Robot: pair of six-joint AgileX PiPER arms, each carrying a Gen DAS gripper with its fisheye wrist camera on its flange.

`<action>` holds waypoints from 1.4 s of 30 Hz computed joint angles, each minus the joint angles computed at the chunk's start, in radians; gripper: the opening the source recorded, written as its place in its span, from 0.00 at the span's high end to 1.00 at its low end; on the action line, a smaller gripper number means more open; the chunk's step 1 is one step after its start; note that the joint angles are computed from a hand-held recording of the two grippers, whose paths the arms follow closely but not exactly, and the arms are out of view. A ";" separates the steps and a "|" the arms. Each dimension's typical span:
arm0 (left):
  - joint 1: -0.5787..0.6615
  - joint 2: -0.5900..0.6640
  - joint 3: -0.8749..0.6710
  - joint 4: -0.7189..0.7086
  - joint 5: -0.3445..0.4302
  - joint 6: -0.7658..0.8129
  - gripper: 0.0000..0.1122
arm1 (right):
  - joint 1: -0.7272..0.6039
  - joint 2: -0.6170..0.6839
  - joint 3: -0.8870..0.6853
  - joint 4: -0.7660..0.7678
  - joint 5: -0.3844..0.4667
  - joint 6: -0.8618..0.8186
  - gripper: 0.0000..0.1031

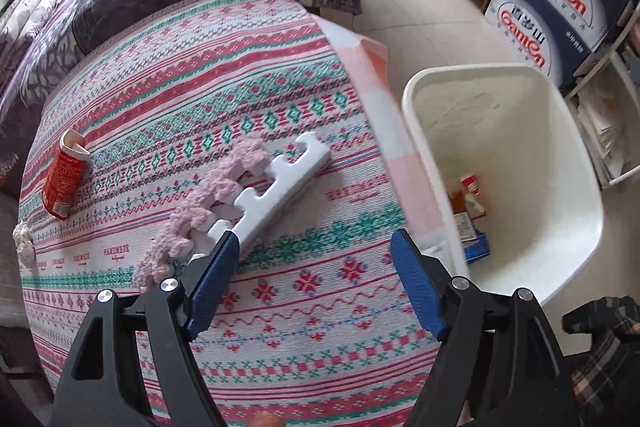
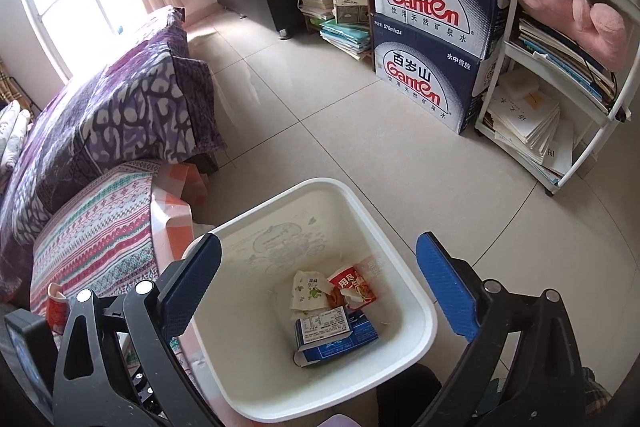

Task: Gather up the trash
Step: 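Grasp the white foam toe separator with the left tool while the right tool grasps the white plastic bag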

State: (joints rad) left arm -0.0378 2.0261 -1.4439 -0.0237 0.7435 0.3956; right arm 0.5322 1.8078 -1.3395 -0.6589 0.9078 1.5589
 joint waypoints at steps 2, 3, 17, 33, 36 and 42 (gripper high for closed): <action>0.010 0.040 -0.036 0.060 0.019 -0.006 0.32 | 0.009 0.018 -0.019 0.010 0.007 -0.027 0.08; 0.019 0.062 -0.060 0.061 0.039 0.002 0.32 | 0.013 0.028 -0.029 0.015 0.012 -0.041 0.08; 0.121 0.103 -0.132 -0.059 0.131 0.171 0.74 | 0.051 0.139 -0.169 0.098 0.045 -0.207 0.08; 0.444 -0.041 -0.185 -0.309 0.232 0.362 0.76 | 0.175 0.275 -0.361 0.488 -0.013 -0.764 0.08; 0.502 -0.032 -0.233 -0.333 0.267 0.354 0.76 | 0.199 0.328 -0.434 0.675 0.018 -0.949 0.08; 0.535 0.000 -0.287 -0.313 0.281 0.273 0.75 | 0.249 0.430 -0.566 0.909 0.112 -1.065 0.13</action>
